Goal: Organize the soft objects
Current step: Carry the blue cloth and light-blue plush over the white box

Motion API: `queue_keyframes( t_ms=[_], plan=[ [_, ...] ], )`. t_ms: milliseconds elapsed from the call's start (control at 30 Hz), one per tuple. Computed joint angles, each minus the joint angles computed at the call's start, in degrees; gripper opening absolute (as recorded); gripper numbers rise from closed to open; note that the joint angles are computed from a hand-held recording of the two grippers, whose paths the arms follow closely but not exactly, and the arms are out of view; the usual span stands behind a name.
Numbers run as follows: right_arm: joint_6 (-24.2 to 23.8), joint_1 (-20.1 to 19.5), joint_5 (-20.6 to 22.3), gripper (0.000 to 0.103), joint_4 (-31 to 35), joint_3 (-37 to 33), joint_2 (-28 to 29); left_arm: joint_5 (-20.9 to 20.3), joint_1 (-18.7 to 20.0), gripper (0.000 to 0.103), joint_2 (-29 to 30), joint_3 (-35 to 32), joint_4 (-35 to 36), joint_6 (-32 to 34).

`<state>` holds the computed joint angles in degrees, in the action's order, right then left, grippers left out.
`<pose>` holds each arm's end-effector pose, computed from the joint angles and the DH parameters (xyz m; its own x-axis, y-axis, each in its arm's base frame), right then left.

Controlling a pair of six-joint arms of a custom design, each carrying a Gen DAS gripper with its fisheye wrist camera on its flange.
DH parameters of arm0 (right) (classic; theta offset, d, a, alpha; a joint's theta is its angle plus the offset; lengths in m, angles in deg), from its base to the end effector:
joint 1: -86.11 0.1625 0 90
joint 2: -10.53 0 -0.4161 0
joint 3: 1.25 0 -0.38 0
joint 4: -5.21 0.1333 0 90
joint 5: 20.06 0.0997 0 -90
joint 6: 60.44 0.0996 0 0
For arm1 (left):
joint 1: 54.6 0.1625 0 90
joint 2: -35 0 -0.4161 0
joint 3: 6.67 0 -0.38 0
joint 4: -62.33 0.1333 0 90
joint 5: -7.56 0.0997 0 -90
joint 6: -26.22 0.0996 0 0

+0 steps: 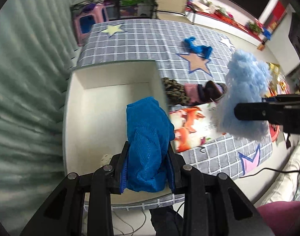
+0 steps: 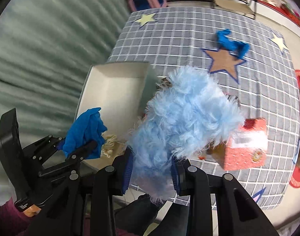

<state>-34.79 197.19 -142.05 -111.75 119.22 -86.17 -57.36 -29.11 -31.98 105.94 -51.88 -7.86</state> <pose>0.2203 -0.3475 0.3438 -0.8784 0.1531 0.4527 0.0234 0.9600 -0.2791 -0.3652 -0.3686 0.1534 -0.6780 0.5078 -0.5315 0.5559 0.8273 0.0814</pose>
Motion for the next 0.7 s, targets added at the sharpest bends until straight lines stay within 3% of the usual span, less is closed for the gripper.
queue_keyframes(
  t_ms=[333,700],
  plan=[
    [-4.3,2.2,3.1,0.036,-1.7,-5.2,10.9,3.7,2.5,0.035,-3.2,1.7,3.3,-5.6],
    [-7.7,2.5,4.3,0.036,-1.2,-8.5,17.3,3.2,3.5,0.035,-3.7,3.0,4.6,-8.7]
  ],
)
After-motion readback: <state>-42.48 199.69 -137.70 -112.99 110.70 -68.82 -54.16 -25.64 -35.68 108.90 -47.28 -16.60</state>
